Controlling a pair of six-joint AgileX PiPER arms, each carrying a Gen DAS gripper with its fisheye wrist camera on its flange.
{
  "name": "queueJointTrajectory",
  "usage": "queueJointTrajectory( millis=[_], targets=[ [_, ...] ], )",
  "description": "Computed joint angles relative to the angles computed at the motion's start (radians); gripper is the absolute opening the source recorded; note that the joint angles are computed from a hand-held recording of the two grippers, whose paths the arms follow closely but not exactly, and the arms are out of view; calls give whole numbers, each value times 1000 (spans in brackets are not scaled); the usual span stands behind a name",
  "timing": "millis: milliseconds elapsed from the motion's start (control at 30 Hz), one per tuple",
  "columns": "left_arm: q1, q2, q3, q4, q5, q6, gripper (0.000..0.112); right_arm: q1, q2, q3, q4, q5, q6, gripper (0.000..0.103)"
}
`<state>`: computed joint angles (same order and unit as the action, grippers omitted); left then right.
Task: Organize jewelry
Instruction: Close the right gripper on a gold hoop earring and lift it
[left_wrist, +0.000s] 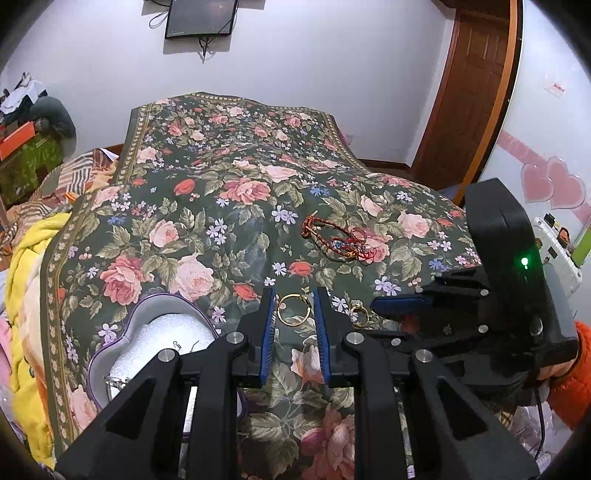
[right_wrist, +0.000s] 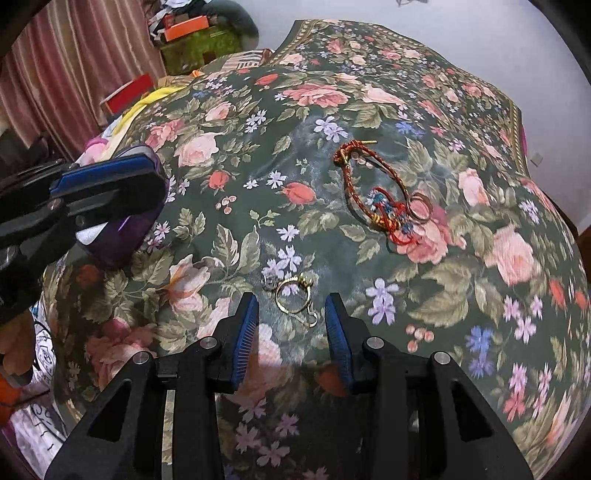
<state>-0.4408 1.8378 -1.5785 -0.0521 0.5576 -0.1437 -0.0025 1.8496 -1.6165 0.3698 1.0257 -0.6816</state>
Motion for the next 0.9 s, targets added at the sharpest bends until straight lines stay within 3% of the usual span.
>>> queueJointTrajectory(
  millis=[167, 267, 433, 533, 900],
  targets=[
    [4, 2, 5, -5, -4, 1, 19, -15, 18, -14, 35, 11, -23, 34],
    [2, 1, 5, 3, -3, -6, 19, -14, 17, -8, 40, -1, -17, 20],
    [-4, -3, -1, 19, 3, -21, 19, -17, 11, -4, 48, -6, -17, 19],
    [-12, -12, -2, 38, 7, -39, 19, -26, -2, 8, 66, -2, -28, 11],
    [-34, -56, 9, 90, 12, -90, 19, -56, -77, 61, 112, -18, -62, 9]
  ],
)
